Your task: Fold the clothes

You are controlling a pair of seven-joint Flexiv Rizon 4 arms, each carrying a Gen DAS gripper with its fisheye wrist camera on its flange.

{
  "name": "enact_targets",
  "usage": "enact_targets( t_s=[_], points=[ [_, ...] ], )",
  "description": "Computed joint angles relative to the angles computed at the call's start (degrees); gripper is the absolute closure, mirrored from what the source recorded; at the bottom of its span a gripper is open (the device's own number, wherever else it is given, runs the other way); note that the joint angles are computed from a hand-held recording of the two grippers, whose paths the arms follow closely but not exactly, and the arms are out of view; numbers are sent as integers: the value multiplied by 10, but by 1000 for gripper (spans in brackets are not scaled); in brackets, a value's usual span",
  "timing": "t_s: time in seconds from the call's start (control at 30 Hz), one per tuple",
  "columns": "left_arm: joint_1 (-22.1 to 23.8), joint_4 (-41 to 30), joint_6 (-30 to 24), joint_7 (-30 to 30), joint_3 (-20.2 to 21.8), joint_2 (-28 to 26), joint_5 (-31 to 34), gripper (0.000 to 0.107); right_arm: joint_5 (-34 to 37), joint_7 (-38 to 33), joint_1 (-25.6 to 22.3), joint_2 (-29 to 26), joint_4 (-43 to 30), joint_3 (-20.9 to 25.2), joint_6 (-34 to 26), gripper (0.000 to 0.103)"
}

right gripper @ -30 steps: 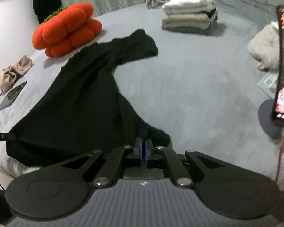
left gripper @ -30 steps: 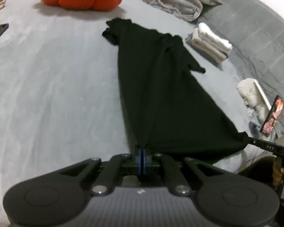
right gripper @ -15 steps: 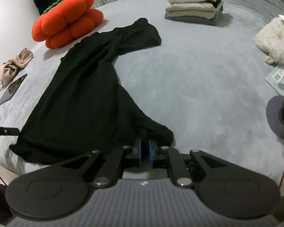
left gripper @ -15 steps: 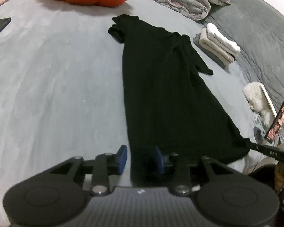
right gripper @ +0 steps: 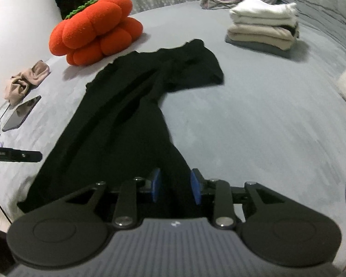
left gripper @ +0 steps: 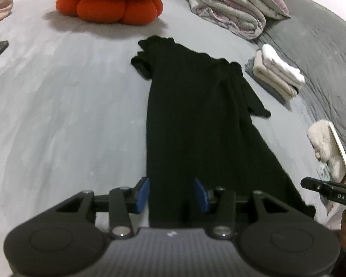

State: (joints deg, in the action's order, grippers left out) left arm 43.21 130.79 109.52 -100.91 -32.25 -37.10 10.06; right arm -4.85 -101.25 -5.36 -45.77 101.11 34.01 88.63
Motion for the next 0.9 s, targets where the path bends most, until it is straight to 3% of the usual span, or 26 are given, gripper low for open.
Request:
enact_targets(
  t_s=[0.23, 0.37, 0.43, 0.57, 0.9],
  points=[
    [-73, -43, 9, -11, 63, -7, -29, 57, 1, -9, 22, -25, -61, 10, -30, 66],
    [-81, -65, 6, -20, 63, -22, -40, 57, 12, -21, 39, -38, -96, 10, -45, 66],
    [-104, -78, 8, -20, 83, -25, -50, 57, 17, -28, 49, -45, -114, 7, -54, 66],
    [-176, -110, 9, -10, 146, -30, -78, 56, 31, -42, 69, -61, -148, -3, -64, 66],
    [-250, -169, 12, 8, 201, -69, -130, 47, 56, -44, 112, -101, -222, -47, -97, 61]
  ],
)
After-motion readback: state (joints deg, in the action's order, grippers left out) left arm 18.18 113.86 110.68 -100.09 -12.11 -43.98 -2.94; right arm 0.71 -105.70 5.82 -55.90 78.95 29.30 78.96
